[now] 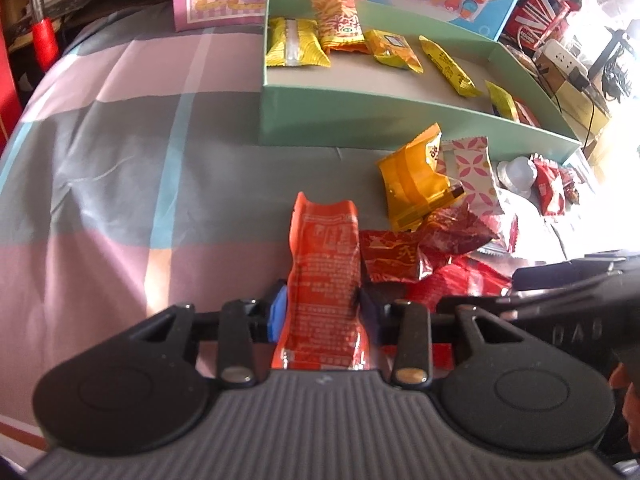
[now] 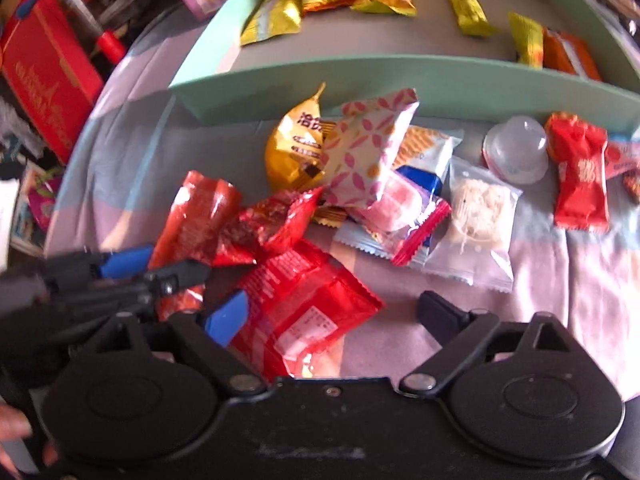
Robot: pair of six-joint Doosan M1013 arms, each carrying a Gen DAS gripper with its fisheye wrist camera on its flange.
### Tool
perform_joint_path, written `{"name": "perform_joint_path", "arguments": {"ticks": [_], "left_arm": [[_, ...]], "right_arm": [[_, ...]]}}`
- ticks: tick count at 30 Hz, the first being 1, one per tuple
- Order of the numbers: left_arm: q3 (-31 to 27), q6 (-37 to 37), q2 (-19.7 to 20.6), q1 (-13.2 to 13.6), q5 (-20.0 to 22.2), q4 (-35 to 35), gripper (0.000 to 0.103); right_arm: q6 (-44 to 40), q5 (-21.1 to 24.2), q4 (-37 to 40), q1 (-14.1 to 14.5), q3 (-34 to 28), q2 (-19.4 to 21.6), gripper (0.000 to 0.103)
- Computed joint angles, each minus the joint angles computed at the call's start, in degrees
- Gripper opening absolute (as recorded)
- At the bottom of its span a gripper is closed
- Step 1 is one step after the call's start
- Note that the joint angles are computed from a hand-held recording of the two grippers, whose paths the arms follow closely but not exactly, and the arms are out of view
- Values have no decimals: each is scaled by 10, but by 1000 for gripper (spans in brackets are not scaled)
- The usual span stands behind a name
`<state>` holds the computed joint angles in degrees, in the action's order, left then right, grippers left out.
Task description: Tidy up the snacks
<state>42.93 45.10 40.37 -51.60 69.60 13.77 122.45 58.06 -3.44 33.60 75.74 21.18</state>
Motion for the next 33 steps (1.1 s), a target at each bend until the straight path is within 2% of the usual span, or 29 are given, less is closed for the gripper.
{"name": "perform_joint_path", "arguments": {"ticks": [2,3,4,9,12,18,22,24,27,30,33], "left_arm": [[-13,0,7,-2,12,10,37],[-17,-4,10,-3,17,19,34],[-18,-6,11,-4,19,23,33],[-3,-16,0,-5,19,15,33],[10,-29,-11,-3,18,6,32],[21,-37,-18,-5,24,4,32],[9,-34,-11,-8,40,7,34],[-5,-35,-4,-9,51,12,35],[-25,-42,8,-9,69,19,39],[-42,-41,19,-10,81,28,43],[-47,-36,23,-12,83,39,43]], "right_arm": [[-10,-6,-16,4,4,-3,74],[-20,-8,-18,5,6,-6,62],[-26,-11,-12,5,11,-10,58],[-36,-23,14,-11,26,-23,44],[-43,-36,22,-16,37,-33,41],[-29,-43,7,-25,59,-50,41],[-20,-20,-37,-25,56,-49,56],[-3,-18,-29,-28,57,-51,58],[15,-22,4,-32,59,-54,77],[25,-8,32,-33,45,-43,79],[62,19,26,-32,27,-26,81]]}}
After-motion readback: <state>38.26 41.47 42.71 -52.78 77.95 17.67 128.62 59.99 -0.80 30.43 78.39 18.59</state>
